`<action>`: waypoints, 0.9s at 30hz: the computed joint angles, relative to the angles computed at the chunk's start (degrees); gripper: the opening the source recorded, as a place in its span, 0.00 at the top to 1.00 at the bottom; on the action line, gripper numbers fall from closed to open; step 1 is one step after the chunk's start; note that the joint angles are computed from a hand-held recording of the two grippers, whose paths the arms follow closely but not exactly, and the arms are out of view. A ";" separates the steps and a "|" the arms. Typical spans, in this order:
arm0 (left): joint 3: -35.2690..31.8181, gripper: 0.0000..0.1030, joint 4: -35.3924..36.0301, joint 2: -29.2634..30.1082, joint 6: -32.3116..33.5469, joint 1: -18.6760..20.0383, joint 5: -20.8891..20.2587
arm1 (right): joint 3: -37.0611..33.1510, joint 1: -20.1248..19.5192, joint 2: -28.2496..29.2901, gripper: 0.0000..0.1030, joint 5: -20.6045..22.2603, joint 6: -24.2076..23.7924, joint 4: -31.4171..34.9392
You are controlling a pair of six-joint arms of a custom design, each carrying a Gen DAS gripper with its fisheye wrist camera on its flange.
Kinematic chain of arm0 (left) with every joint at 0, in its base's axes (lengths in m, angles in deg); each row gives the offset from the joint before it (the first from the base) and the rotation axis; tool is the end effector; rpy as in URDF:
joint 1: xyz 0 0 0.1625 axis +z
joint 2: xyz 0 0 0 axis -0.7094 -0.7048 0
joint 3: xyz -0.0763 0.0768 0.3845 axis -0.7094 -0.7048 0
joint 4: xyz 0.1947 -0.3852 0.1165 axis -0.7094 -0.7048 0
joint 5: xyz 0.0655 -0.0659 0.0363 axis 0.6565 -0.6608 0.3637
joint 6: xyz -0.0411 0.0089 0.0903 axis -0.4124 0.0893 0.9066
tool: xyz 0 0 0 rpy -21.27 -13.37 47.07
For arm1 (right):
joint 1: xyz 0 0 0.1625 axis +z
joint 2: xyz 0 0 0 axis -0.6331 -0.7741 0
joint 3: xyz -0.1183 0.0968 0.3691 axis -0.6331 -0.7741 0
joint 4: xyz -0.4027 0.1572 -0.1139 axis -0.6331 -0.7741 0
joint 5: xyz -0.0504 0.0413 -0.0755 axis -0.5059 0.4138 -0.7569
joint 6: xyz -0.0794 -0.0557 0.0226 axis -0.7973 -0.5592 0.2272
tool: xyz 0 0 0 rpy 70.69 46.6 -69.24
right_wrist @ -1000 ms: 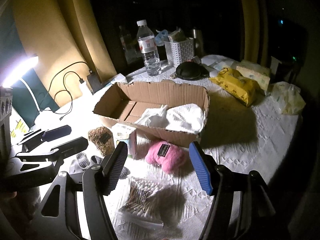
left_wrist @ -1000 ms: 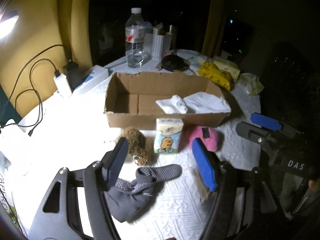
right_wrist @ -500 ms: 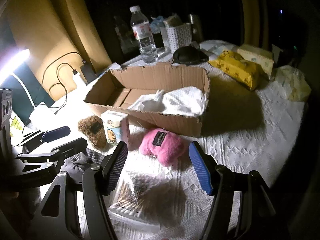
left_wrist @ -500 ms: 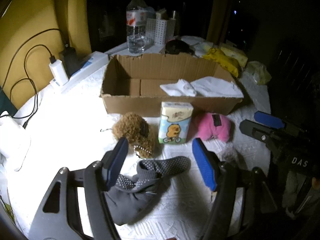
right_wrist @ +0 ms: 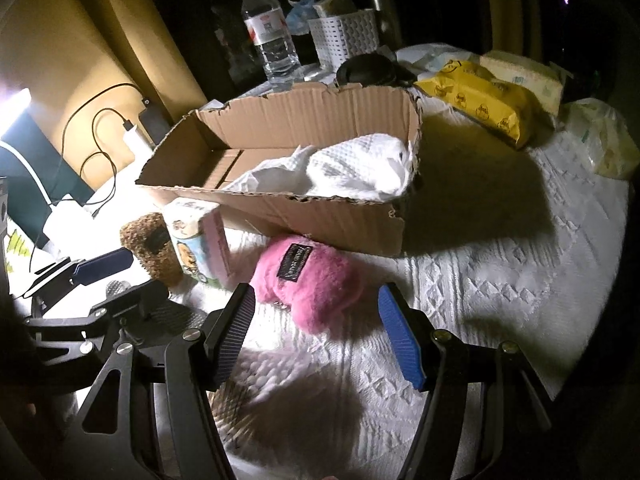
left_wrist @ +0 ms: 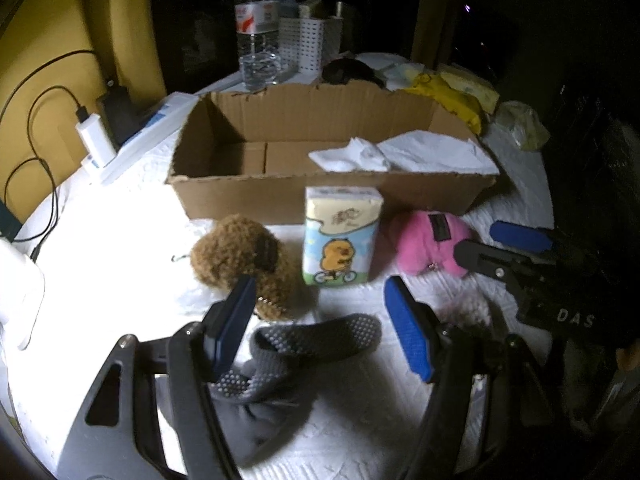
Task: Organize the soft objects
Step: 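Grasp the cartoon tissue pack with the left gripper while the right grasps the pink plush toy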
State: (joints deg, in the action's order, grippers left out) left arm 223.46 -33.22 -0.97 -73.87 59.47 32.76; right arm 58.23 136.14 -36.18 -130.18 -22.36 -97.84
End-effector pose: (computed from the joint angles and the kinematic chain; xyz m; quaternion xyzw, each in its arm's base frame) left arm -0.3141 -0.2916 0.0753 0.0960 0.8886 -0.3082 0.3259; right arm 0.1434 -0.3605 0.2516 0.2785 -0.9182 0.1854 0.2123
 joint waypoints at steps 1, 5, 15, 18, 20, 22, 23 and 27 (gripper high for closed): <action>-0.13 0.34 -0.19 0.27 0.36 0.10 0.01 | -0.07 -0.24 0.18 0.35 0.10 -0.09 -0.06; -1.01 0.34 -0.67 1.86 1.52 0.65 0.94 | -0.55 -1.88 0.60 0.35 1.70 -0.97 0.71; -2.60 0.34 -4.60 5.40 6.31 3.02 2.47 | -1.61 -4.31 1.52 0.35 5.13 -1.89 2.47; -2.73 0.35 -6.21 6.10 7.24 3.58 2.77 | -2.10 -4.65 2.33 0.36 6.11 -1.69 2.68; -2.98 0.35 -6.34 6.42 7.53 3.93 2.99 | -2.26 -4.59 2.88 0.38 5.97 -1.80 2.46; -2.88 0.35 -7.01 6.52 7.81 4.02 3.21 | -2.43 -4.89 3.07 0.38 6.36 -1.98 2.74; -2.68 0.35 -7.92 6.62 8.36 4.02 3.47 | -2.51 -5.11 3.04 0.38 6.67 -1.99 3.02; -2.93 0.45 -9.11 7.42 9.50 4.69 3.46 | -2.71 -5.98 3.19 0.40 7.83 -2.13 3.46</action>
State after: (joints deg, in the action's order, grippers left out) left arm 220.53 -42.33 6.44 -64.37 64.16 36.22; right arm 55.53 130.16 -32.99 -122.36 -24.49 -94.38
